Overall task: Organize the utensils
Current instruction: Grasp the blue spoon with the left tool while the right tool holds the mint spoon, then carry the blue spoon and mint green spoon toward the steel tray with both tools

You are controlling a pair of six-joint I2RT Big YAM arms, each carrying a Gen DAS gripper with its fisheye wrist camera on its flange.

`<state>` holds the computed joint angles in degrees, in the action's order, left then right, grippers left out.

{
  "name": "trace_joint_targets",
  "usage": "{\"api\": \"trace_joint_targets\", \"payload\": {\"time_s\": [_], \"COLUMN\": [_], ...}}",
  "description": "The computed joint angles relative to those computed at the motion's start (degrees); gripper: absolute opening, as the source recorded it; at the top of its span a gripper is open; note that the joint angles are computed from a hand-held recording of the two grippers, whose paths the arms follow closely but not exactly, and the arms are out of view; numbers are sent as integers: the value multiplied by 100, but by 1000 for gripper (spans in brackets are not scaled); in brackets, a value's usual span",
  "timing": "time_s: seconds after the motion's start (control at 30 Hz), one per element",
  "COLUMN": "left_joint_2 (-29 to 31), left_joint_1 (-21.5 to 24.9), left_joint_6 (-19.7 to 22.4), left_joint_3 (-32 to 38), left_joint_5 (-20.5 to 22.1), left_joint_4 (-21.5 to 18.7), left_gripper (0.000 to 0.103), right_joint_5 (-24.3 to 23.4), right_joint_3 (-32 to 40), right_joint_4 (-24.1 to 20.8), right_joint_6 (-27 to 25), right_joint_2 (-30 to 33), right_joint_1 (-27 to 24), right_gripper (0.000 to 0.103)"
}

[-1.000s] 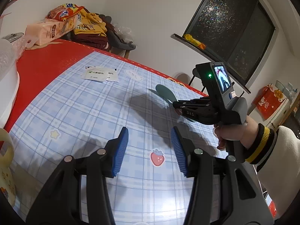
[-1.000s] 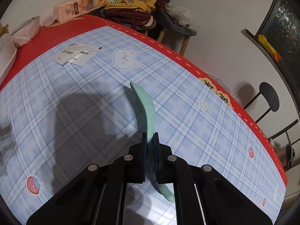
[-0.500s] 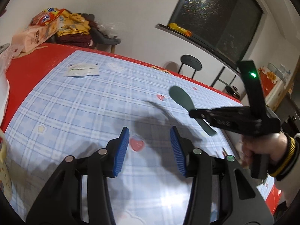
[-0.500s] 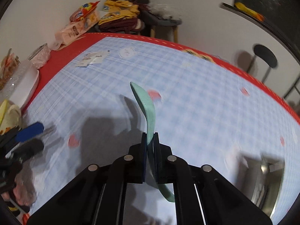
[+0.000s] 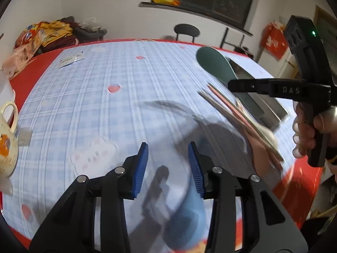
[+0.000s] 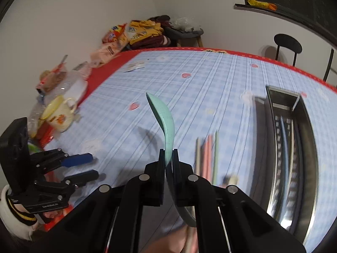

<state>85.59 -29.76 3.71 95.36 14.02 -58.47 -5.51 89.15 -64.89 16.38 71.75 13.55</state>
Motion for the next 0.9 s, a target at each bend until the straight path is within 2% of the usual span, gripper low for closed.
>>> {"api": "trace_joint_targets", "payload": {"time_s": [0.13, 0.23, 0.37, 0.47, 0.73, 0.83, 0.9], "left_joint_2": [-344, -488, -585, -517, -551, -583, -633], "left_joint_1": [-293, -558, -931, -1009, -1141, -1142, -1081], "left_joint_6": [578, 1043, 1787, 2105, 2593, 2754, 2667], "left_joint_3": [-288, -421, -639, -663, -846, -915, -936], "left_joint_5": [-327, -892, -1898, -2311, -2796, -2831, -2710], "left_joint_4": [-190, -309, -240, -195, -67, 70, 143], "left_gripper": [41, 41, 39, 35, 30, 27, 21], "right_joint_5": [-251, -379, -520, -528, -601, -605, -608], "right_joint_3": [-656, -1080, -1538, -1747, -1918, -1954, -1975], "right_joint_4": [410, 718, 1143, 1355, 1554, 1585, 1612], "right_joint_6": [503, 772, 1235, 1479, 1621, 1643, 1674], "right_joint_2": [-552, -917, -1273, -1438, -1530, -1535, -1540], "right_joint_1": [78, 126, 173, 251, 328, 331, 329], "right_gripper": [7, 7, 7, 7, 7, 7, 7]}}
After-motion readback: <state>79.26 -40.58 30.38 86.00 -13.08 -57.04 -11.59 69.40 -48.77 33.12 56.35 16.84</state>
